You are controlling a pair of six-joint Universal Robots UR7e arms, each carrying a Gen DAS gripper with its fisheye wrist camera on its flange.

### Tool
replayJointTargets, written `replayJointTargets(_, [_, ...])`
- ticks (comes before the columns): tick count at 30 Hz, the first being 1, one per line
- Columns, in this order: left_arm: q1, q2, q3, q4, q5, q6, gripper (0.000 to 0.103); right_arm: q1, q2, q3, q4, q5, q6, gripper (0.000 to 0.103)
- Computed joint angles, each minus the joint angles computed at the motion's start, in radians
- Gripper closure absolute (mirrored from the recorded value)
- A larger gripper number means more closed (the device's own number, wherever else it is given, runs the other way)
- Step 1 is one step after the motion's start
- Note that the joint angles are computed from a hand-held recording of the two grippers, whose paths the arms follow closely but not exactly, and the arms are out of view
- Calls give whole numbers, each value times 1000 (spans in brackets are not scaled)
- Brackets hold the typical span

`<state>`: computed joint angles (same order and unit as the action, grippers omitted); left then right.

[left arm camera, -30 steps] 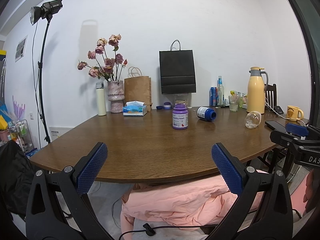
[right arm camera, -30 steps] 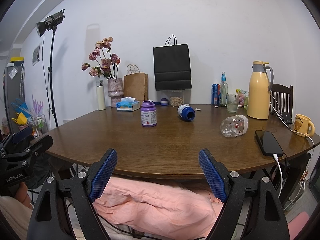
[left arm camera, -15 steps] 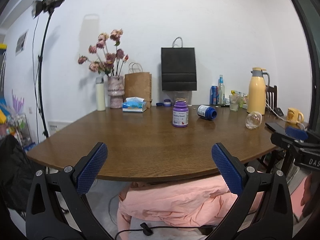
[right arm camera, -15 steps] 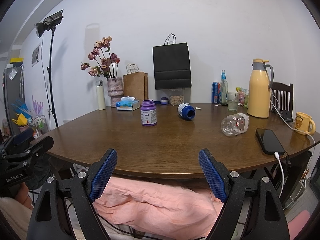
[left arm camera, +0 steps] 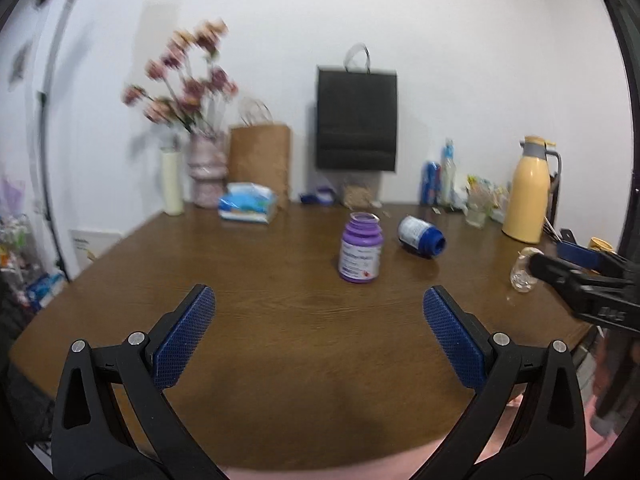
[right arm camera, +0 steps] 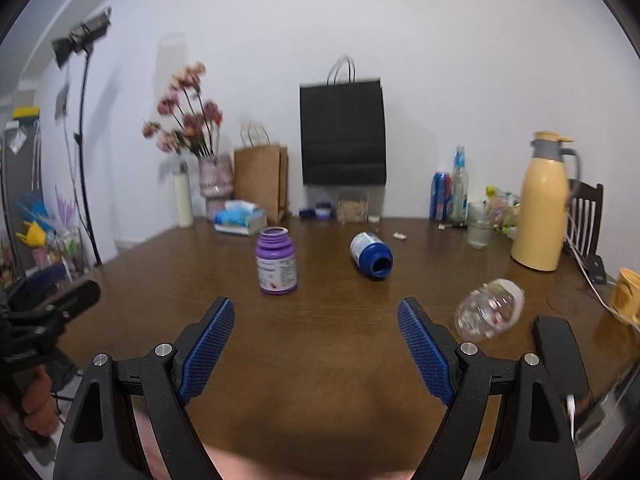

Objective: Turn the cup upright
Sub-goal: 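Move the right gripper to the blue-capped bottle lying on its side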

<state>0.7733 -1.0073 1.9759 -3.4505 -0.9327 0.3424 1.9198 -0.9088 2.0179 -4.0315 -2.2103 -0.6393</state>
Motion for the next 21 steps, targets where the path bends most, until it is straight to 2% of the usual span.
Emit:
replayJointTargets(2, [14, 19, -61, 81, -23, -40, 0, -24, -12, -63, 129, -6, 10, 15])
replayJointTargets(7, [37, 97, -220, 235, -60, -67, 0, -74, -7, -216, 346, -14, -27, 15])
replayJointTargets(9, [45, 142, -299, 312, -67, -54, 0, -106, -5, -292, 483, 3, 22, 15])
replayJointTargets(13, [65, 247, -437, 352, -58, 5, 0, -163, 42, -485, 767, -18, 131, 15])
replayJointTargets(16, [92, 320, -561, 457, -63, -19, 0, -191, 104, -606, 819, -30, 151, 15])
replayJointTargets(21, [127, 388, -709, 641, -103, -99, 0, -233, 196, -811, 1025, -67, 238, 15])
